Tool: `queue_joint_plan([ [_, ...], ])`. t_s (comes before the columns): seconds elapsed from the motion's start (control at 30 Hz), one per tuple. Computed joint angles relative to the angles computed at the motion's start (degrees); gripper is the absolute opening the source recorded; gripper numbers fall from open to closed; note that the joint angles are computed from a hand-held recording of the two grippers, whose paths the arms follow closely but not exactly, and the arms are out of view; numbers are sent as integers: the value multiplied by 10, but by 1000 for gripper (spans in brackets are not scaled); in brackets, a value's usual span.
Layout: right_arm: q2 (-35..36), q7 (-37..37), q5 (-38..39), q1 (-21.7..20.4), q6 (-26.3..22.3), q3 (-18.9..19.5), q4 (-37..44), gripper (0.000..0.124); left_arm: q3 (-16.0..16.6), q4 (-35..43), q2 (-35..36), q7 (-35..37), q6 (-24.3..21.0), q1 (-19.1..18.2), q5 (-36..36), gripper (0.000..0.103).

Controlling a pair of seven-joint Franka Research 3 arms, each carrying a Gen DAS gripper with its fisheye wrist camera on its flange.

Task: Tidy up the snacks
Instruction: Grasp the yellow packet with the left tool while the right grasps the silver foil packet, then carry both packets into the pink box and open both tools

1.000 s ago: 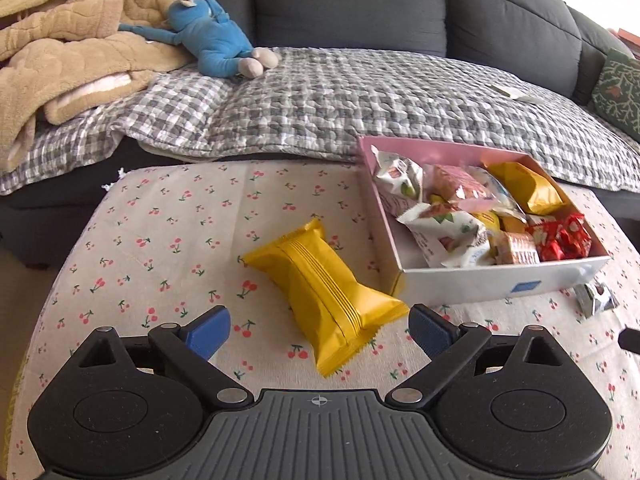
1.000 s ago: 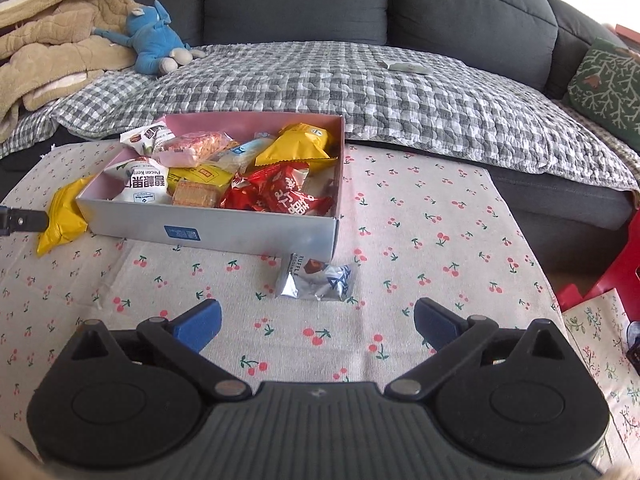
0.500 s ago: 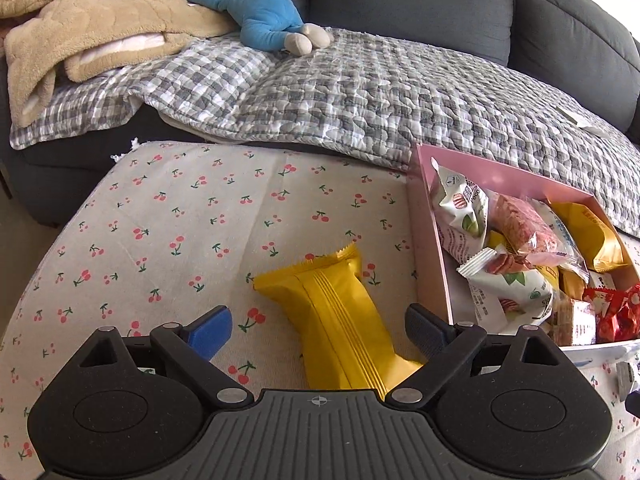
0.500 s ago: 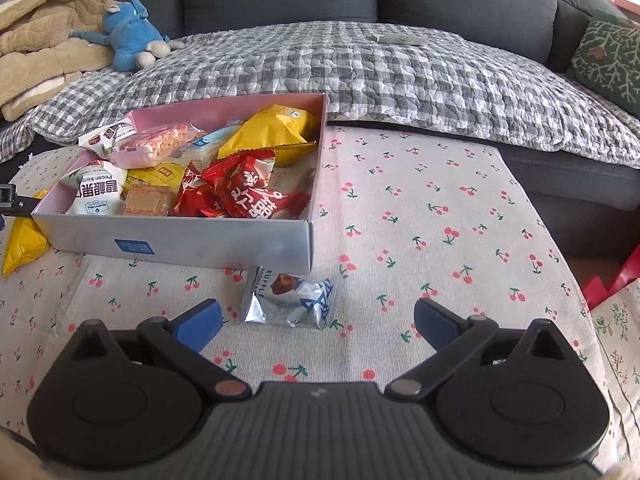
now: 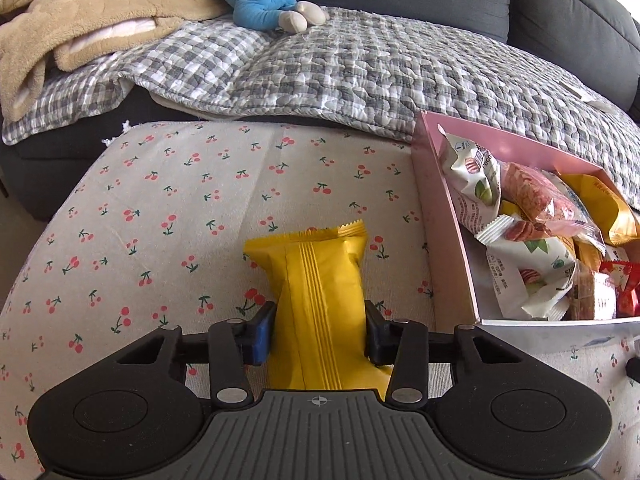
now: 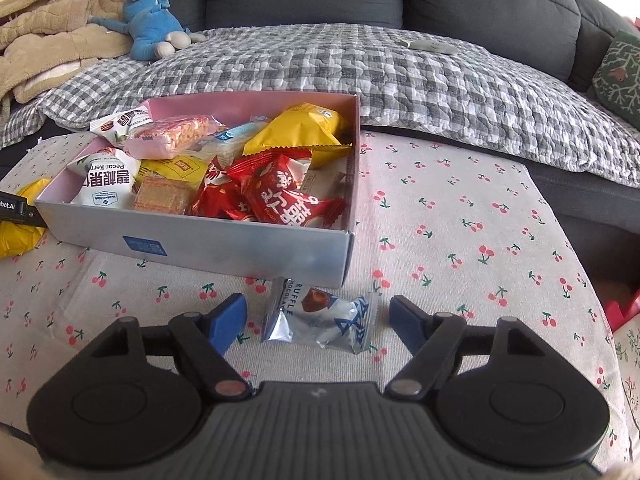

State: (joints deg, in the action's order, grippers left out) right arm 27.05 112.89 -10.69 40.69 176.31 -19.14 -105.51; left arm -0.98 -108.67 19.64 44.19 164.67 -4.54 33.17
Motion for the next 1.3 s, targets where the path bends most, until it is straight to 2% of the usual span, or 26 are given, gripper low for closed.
queue_joint_plan([
  [0.07,0,-20,8,-21,-4,25,8,49,-8,-9,-7,16,2,7,-9,38],
  [0.13,-4,-37,10,-32,-12,40,9,42,-20,-22,-17,42,2,16,-24,38],
  [0.27,-3,-55,9,-44,-21,55,15,39,-34,-50,-38,82,5,26,-53,37],
  [0.43,-10,-76,22,-68,-35,84,17,37,-48,-82,-65,126,9,35,-93,37],
  [0.6,-27,-107,40,-92,-27,116,-2,37,-51,-116,-94,155,28,36,-109,37],
  [1.03,-59,-141,80,-108,-7,141,-27,37,-85,-161,-140,286,79,52,-254,36],
  [1.2,-59,-156,106,-117,5,158,-15,37,-80,-145,-138,294,87,39,-254,36],
  [1.3,-51,-167,121,-122,7,165,3,37,-71,-118,-126,274,76,28,-227,36],
])
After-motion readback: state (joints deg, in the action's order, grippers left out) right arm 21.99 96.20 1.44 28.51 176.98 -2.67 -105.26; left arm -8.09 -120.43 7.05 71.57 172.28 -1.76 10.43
